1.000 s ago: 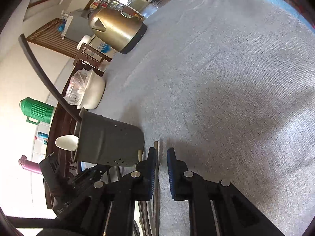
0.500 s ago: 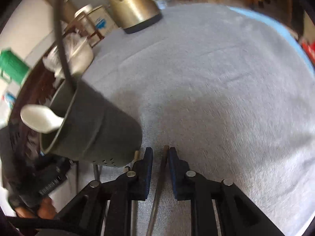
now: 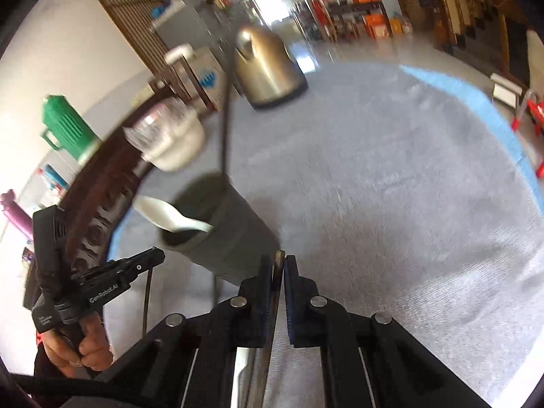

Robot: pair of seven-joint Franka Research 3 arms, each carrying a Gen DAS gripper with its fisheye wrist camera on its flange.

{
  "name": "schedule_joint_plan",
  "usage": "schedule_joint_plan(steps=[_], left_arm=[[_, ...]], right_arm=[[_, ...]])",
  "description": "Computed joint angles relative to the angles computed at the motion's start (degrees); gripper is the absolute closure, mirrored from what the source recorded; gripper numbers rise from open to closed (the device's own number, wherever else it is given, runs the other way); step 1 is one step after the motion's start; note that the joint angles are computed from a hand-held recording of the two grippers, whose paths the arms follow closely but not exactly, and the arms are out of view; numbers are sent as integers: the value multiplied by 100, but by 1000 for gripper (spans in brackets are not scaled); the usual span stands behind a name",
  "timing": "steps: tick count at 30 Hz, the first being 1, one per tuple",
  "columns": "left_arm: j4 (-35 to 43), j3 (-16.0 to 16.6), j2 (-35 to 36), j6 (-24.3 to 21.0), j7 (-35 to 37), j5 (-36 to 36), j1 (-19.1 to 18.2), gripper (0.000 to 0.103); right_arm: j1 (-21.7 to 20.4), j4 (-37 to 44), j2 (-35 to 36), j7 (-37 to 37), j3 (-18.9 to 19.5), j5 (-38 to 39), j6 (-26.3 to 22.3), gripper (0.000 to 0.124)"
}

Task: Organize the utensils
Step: 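Lower both held chopsticks into the grey cup and open both grippers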

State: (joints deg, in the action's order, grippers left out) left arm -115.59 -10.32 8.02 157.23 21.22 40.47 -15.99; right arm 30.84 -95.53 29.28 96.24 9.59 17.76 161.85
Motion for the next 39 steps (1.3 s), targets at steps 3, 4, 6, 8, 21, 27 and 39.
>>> schedule_joint_plan(steps=[3, 4, 6, 8, 21, 27, 39], left_arm=[[-155, -24, -430, -33, -407, 525, -94, 98], [-170, -66, -542, -52, -513, 658, -96, 98], [-268, -171, -819, -61, -771, 966, -78, 98], [-217, -268, -902, -89, -923, 1174, -43, 98], [220, -577, -1242, -257, -1425, 1742, 121, 98], [633, -574, -1115, -337, -1295, 1814, 132, 98], [1356, -480, -791, -741, -2406, 3073, -1, 98]], right_arm=[[101, -417, -384, -8, -46, -65, 543, 118], [154, -628, -570, 30, -69, -94, 686, 118], [290, -874, -794, 133, -166, -221, 1060, 118], [385, -1076, -1031, 228, -246, -332, 1301, 118], [1777, -887, -1210, 653, -1583, -523, 2584, 118], [2562, -483, -1088, 576, -2464, -330, 2583, 118], [4261, 445, -266, 839, -4669, 174, 2662, 118]])
